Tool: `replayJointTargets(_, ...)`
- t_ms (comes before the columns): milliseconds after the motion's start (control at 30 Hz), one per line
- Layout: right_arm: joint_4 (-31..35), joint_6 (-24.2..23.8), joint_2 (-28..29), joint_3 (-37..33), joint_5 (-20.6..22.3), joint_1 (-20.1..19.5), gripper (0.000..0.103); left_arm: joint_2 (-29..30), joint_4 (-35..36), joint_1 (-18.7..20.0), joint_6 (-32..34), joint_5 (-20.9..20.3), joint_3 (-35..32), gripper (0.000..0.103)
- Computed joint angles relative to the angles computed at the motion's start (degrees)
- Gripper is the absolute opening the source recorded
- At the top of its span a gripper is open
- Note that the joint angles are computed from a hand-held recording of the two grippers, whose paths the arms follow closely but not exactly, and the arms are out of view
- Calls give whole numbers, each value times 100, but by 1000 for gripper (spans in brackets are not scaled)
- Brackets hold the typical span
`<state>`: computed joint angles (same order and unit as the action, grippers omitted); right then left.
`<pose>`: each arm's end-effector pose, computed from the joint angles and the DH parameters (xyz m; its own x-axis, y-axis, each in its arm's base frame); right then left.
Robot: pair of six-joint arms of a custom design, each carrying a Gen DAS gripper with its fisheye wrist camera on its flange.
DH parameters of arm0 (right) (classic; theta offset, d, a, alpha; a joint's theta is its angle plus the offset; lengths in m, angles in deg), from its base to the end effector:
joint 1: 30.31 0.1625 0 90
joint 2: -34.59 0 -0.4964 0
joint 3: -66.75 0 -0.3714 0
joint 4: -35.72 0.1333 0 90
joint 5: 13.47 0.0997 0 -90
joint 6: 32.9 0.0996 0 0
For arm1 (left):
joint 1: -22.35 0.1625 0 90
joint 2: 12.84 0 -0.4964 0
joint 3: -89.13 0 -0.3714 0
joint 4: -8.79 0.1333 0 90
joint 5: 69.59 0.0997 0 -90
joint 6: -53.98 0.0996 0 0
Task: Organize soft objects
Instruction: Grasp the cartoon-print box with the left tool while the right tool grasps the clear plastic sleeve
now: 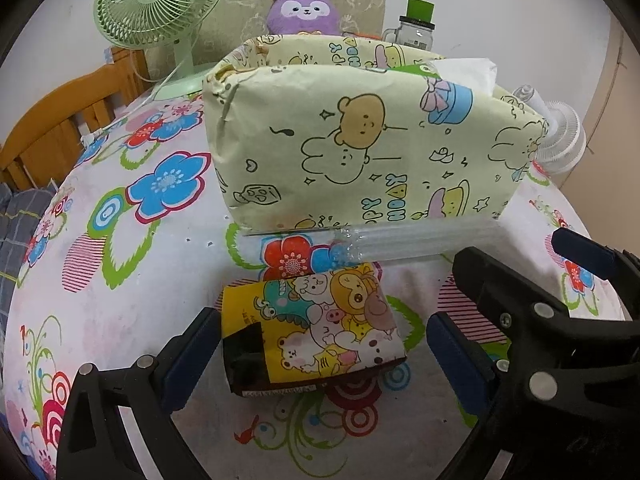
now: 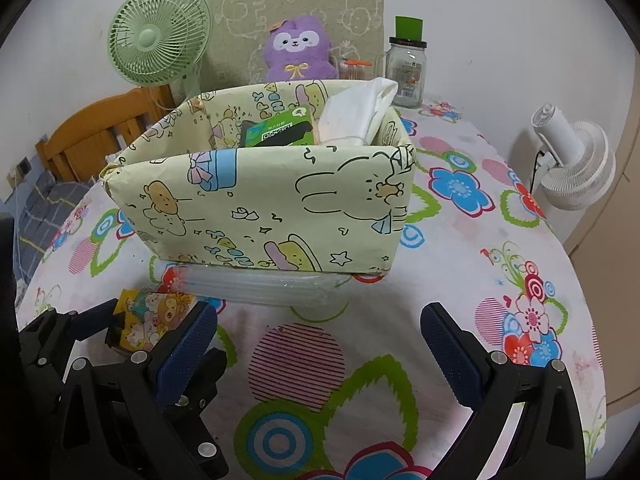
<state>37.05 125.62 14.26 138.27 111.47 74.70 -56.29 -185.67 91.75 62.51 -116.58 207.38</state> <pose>0.2469 -0.6262 -0.0799 -0.7455 -0.1650 0.6457 -0.5142 0.7588 -0.3998 -0.0158 -0.6141 0.1315 -0.7490 0.0626 -0.6596 0.4215 0.8131 -0.4015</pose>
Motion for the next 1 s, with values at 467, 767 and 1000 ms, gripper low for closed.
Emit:
replayJointTargets(467, 288, 74, 180, -306, 10, -11, 103, 45, -64, 45, 183, 148, -120, 81)
replayJointTargets(767, 471, 175, 353, -541, -13, 93, 103, -72, -106, 112, 433, -17, -84, 80)
replayJointTargets(1000, 687, 343, 566, -857, 196, 164, 103, -125, -229, 114, 610, 55, -14, 80)
